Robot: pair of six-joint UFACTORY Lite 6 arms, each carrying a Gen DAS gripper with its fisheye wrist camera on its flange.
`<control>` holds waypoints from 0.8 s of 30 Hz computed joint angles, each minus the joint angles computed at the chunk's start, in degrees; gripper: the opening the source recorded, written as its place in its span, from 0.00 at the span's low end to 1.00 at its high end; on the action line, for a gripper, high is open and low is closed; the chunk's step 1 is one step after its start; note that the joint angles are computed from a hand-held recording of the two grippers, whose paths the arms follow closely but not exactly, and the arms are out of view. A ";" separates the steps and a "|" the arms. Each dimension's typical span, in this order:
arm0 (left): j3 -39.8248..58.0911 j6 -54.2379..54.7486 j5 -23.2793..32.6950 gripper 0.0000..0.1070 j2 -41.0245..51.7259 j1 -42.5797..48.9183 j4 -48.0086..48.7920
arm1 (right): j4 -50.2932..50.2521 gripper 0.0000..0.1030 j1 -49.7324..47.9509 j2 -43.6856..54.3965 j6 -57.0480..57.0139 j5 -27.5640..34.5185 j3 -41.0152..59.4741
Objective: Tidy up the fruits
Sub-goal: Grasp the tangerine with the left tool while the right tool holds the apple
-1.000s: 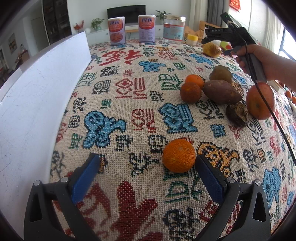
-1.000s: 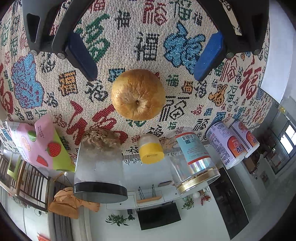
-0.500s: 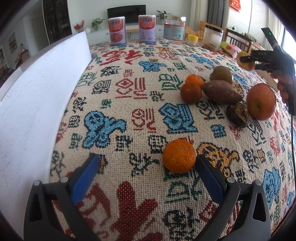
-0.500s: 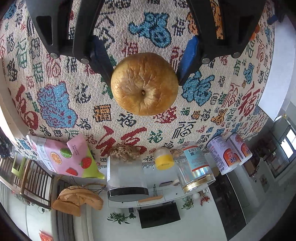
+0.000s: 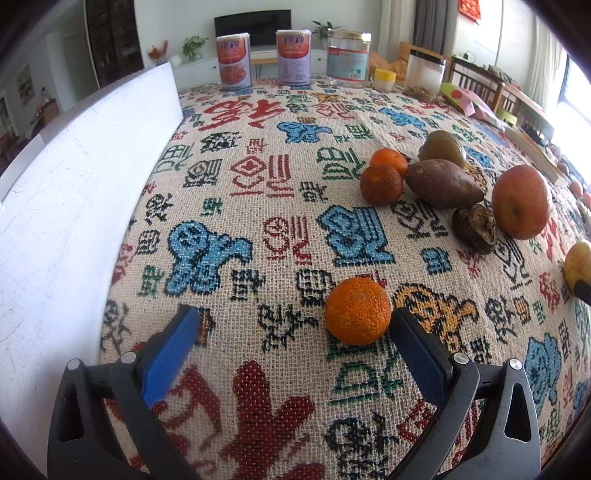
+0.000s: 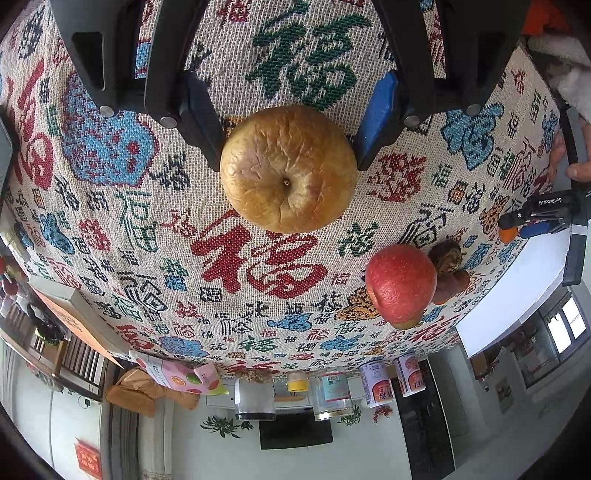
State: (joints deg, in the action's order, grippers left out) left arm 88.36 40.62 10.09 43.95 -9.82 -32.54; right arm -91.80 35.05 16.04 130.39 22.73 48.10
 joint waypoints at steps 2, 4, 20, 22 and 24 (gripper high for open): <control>-0.03 0.22 0.00 0.96 -0.02 0.02 -0.22 | 1.40 0.75 0.78 1.35 0.95 1.31 0.51; -0.08 0.14 -0.04 0.96 -0.05 0.01 -0.14 | 1.48 0.89 0.72 2.91 3.58 0.98 1.23; -0.11 0.27 -0.05 0.96 -0.05 0.03 -0.28 | 12.71 1.00 3.92 7.78 -8.03 5.20 6.47; -0.12 0.23 -0.02 0.96 -0.08 0.04 -0.24 | 12.80 1.00 3.93 7.78 -8.12 5.21 6.51; -0.12 0.23 -0.02 0.96 -0.08 0.04 -0.24 | 12.75 1.00 3.96 7.76 -8.04 5.21 6.46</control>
